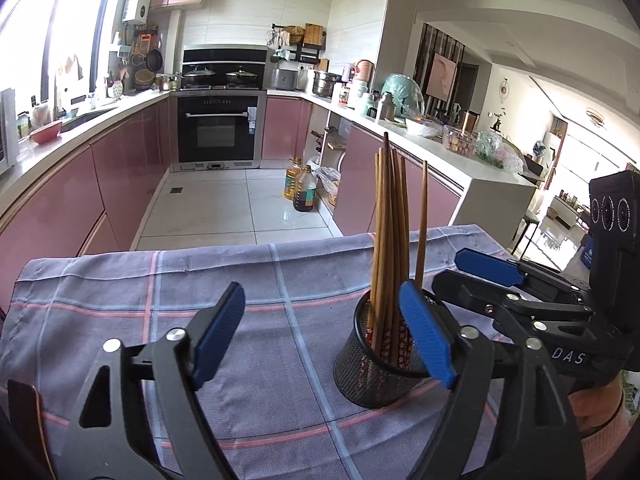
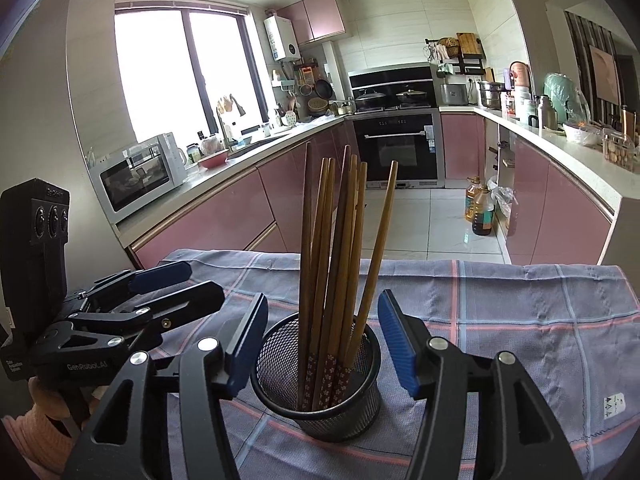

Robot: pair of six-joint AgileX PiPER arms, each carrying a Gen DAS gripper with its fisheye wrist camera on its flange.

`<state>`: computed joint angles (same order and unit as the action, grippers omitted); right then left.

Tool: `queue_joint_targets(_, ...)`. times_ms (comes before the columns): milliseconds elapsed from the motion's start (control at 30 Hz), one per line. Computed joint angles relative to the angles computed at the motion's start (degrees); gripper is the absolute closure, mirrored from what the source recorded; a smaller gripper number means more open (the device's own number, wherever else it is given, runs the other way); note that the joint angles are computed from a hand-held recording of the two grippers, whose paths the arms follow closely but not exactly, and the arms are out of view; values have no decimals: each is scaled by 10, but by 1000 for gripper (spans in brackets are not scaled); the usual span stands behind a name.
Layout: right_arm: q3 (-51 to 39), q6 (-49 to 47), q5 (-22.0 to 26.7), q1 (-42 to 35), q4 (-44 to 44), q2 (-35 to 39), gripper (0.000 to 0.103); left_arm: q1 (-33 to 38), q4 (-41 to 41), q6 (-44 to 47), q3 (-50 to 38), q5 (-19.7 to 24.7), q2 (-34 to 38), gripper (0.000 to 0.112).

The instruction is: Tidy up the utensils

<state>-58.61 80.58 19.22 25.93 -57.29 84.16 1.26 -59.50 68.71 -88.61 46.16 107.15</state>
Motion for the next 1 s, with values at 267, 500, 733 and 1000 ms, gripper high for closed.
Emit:
queue_joint_targets(267,35,188,106,94,-187,-8,7,46,-115,145,131,-73,-78,15)
queue_joint_targets(500,61,277,185,155,-263,-6,7,89,-222,257,213,-95,-125,15)
queue_joint_targets(733,80,340,279,219,-315,0,7,130,-313,343,276,-85,-161,15)
queue_joint_targets(1000,83,387,352,264,-331,20,7,143,-381,428,336,-86,-197,15)
